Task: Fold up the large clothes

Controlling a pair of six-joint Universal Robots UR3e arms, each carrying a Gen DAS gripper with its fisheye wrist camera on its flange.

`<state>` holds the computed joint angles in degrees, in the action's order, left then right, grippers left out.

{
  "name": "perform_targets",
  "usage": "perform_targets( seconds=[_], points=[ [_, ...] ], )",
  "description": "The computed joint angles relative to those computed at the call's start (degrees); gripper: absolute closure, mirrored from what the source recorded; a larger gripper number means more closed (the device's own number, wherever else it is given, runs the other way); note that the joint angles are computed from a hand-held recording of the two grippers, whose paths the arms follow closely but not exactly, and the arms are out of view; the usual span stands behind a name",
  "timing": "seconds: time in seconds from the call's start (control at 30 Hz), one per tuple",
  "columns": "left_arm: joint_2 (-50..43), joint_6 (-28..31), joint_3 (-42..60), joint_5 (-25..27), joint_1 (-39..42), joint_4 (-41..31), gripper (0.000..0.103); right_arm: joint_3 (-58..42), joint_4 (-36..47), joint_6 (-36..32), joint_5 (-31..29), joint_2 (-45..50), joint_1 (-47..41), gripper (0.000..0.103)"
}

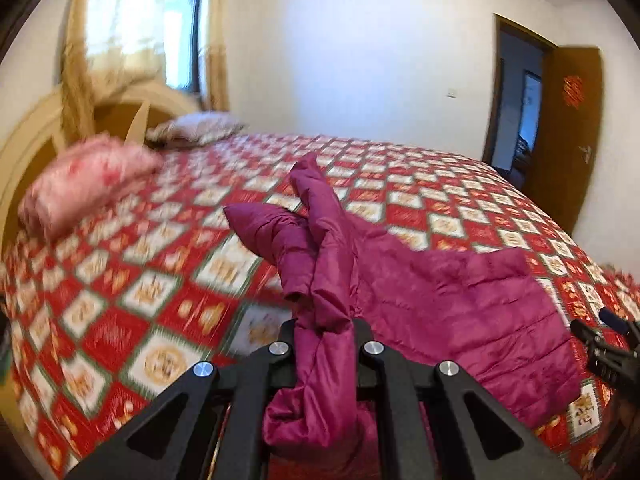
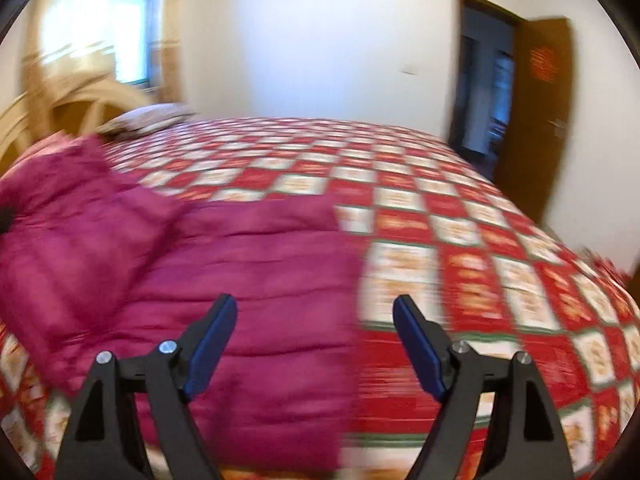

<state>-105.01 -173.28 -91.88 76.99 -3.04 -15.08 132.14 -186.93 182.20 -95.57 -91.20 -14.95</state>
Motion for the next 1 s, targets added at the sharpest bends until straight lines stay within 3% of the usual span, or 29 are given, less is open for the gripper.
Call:
perform_targets(
  seconds=[0.13,0.4,0.6,0.7,0.77,0.9,1.0],
  points=[
    [-3.95,-0.70,11.47,3.34,-9.39,-5.14,0.096,5.68,3.47,-0.57,6.49,-6.24,-16.69,0.020],
    [-20.70,2.50,33.43,10.08,-27.22,-12.93,0.096,16.39,7.62,-7.57,18.24,-14.98,-41.49,0.020],
    [-34.36,7.95,47.37,15.50,-36.07,-20.72,0.094,20.18,9.69,-11.31,22.87,-16.51,-48.78,0.020],
    [-37.20,10.57,47.84,19.81,-39.02,-18.39,0.088,20.47,10.60,-11.95,24.36,-17.09,-50.06,0.020],
    [-37.67,12.12,48.03,22.23,-40.33,-18.06,0.078,20.43,10.31,-11.97,24.37,-16.80,-49.93,0.020],
    [-34.83,14.25,44.49,25.65,-41.76,-14.68,0.071,20.02,9.34,-11.98,23.87,-15.28,-49.32,0.020],
    [-29.89,15.72,38.23,25.30,-42.53,-9.05,0.042,19.34,8.91,-11.61,22.67,-14.54,-48.14,0.020]
  ],
)
